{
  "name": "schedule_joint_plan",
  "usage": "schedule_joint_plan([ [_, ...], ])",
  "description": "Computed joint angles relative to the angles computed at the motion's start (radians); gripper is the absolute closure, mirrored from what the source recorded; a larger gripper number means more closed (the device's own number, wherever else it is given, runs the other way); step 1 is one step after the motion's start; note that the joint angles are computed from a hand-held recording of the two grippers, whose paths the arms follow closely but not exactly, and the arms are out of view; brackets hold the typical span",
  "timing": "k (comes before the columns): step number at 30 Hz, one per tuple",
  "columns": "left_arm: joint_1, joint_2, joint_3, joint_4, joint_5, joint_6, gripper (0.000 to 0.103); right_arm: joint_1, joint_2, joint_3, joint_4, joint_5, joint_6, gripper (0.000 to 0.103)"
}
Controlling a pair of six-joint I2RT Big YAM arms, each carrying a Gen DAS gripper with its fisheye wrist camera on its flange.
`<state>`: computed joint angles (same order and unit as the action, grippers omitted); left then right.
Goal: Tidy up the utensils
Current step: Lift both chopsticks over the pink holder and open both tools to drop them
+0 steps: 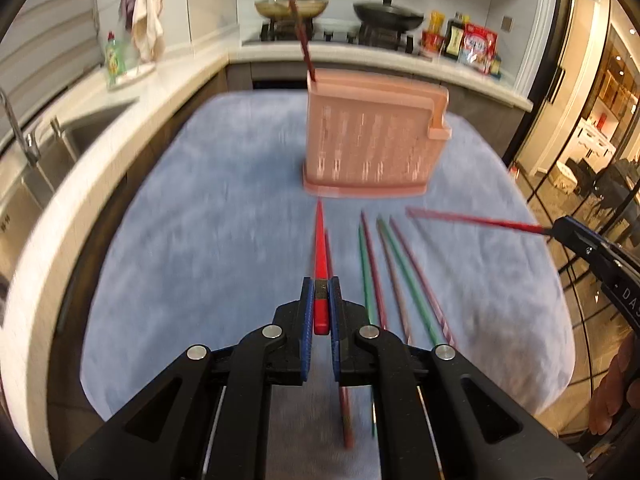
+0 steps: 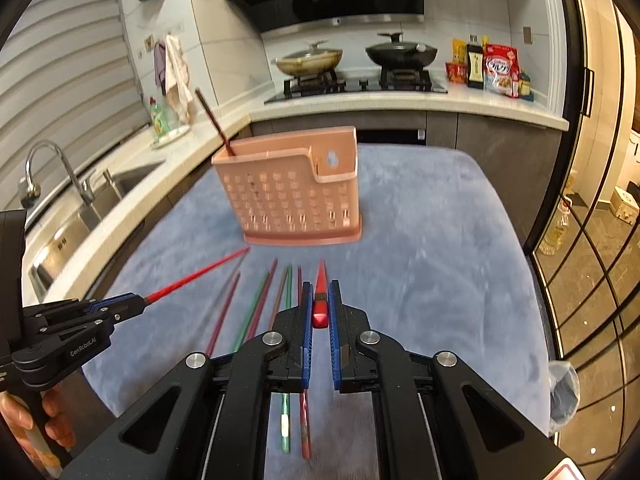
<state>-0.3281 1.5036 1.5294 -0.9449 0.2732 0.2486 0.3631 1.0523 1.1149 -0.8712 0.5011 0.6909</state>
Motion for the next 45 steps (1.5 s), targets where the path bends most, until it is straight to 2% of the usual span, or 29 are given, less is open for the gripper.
schedule_joint_plan([
  [3,-0.008,0.027,0.075,0.012,0.012,-0.022,0.096,-0.039,0.006,0.034,0.033,-0.011,-0.038,0.096],
  [9,-0.021,0.102,0.242,-0.011,0.058,-0.075,0.096,-0.083,0.021,0.094,0.088,-0.001,-0.104,0.096],
  [25,-0.061,0.298,0.708,-0.006,0.059,-0.168,0.096,-0.215,0.106,0.27,0.309,-0.053,-0.233,0.096],
  [28,-0.067,0.344,0.801,-0.006,0.055,-0.183,0.096,-0.234,0.147,0.325,0.334,-0.064,-0.256,0.096],
  [36,-0.085,0.49,1.063,-0.073,0.033,-0.197,0.096,-0.261,0.237,0.428,0.351,-0.095,-0.287,0.096],
  [38,-0.086,0.509,1.095,-0.081,0.034,-0.199,0.096,-0.263,0.253,0.435,0.349,-0.099,-0.29,0.096],
  [45,-0.086,0.522,1.066,-0.068,0.038,-0.204,0.096,-0.287,0.281,0.413,0.332,-0.13,-0.26,0.096],
])
